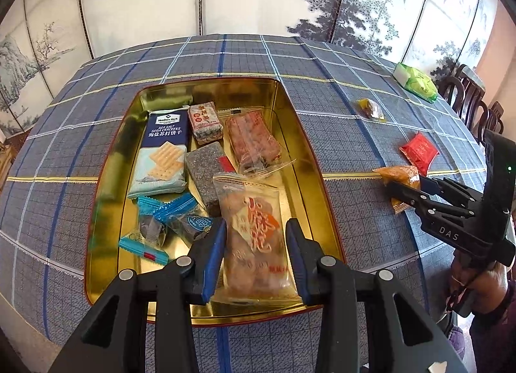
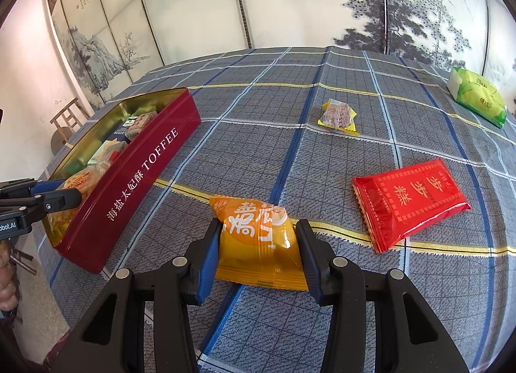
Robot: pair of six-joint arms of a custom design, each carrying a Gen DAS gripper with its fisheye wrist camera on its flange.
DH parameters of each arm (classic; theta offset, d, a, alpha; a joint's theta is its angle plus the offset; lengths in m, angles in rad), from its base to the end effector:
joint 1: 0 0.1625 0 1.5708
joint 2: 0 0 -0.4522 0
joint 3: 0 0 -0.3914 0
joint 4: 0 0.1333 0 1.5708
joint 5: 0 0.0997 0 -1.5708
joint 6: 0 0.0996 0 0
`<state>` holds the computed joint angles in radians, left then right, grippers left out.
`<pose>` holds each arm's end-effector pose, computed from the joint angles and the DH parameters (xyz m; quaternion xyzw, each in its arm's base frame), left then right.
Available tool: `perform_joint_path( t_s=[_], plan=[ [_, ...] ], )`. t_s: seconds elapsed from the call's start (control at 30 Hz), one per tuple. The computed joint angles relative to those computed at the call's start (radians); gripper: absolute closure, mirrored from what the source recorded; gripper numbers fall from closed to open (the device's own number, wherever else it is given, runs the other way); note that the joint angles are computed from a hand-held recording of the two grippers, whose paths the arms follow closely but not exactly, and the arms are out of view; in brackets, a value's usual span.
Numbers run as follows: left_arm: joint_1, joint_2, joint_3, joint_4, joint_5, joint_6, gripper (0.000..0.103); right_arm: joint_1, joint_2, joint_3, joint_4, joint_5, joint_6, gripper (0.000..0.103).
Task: Organize snacks
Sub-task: 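Carry the dough-stick bag into the tin and open the left gripper while the right holds the yellow packet, then withdraw the left gripper from the tin while the right holds the yellow packet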
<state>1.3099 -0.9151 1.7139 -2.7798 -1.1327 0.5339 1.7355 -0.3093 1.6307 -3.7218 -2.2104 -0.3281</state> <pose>-0.0048 -0.6985 0.1975 0.3290 0.8983 -0.1680 0.2378 0.1800 -0.6327 -0.0596 0.0890 -0.8735 0.3578 0.3180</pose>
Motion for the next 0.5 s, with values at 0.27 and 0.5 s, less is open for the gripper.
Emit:
perform_joint_path(
  t_s=[0.27,0.5],
  plan=[
    [-0.019,-0.002,0.056,-0.162,0.045,0.071,0.05,0.0,0.001,0.0,-0.001,0.0,0.001,0.056],
    [-0.021,-0.009,0.068,-0.203,0.069,0.072,0.047,0.007,0.009,-0.009,0.001,-0.013,-0.001,0.056]
  ],
)
